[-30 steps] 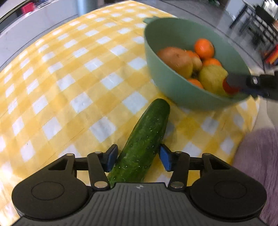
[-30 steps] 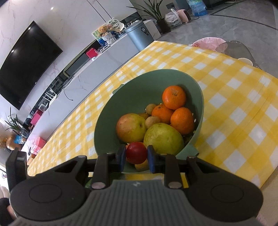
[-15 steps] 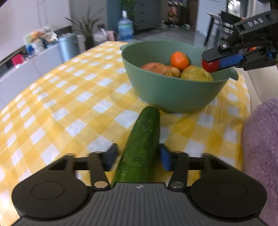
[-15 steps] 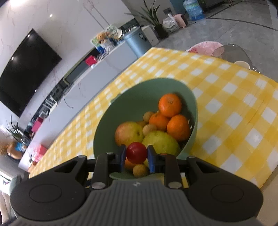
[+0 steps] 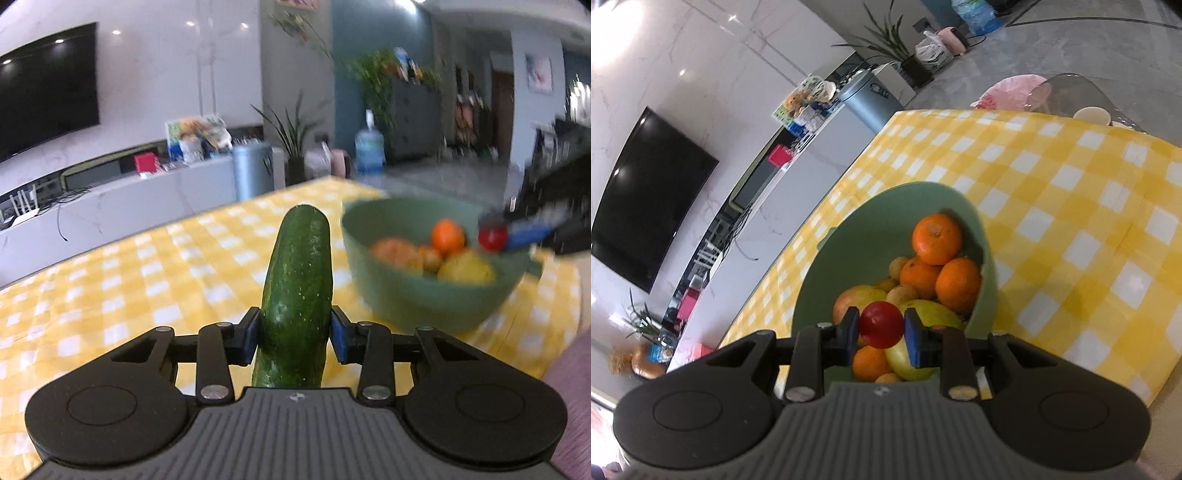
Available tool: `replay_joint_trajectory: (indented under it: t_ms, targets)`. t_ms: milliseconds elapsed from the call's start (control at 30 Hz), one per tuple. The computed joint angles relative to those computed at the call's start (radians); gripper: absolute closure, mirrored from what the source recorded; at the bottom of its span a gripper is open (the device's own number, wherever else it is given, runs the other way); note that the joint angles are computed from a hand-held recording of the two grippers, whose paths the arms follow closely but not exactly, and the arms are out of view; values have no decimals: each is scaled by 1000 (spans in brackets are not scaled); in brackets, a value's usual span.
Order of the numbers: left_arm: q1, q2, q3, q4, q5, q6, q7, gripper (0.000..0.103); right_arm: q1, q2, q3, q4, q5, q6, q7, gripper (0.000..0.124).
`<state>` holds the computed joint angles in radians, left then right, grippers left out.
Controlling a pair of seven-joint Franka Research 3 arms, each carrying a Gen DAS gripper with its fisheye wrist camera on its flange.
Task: Organize fruits
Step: 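Grasp the cucumber end with the left tool while the right tool releases the tomato into the colander, then carry the cucumber into the colander and open the left tool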
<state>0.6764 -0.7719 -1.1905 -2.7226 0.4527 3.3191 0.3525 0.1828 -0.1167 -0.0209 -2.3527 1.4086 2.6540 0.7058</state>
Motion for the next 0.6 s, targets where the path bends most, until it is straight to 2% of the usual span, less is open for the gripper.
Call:
replay_joint_trajectory:
  t_ms: [167, 267, 433, 500, 600]
  targets:
    - [-40, -103, 37, -4, -56, 45, -63, 59, -4, -2, -1, -6, 52, 71, 20, 101]
    - [-21, -90, 48, 23, -68, 98, -55, 59, -8, 4, -4, -3, 58, 75, 27, 101]
    - [17, 20, 50, 87, -113, 143, -23, 59, -7, 8, 1, 1, 43, 78, 26, 98]
    - [40, 99, 47, 113, -118, 172, 11, 59, -10, 3, -7, 1, 91, 63, -7, 86]
    - [76, 235, 35, 165, -106, 196, 81, 59, -13, -5, -7, 1, 146, 68, -49, 78]
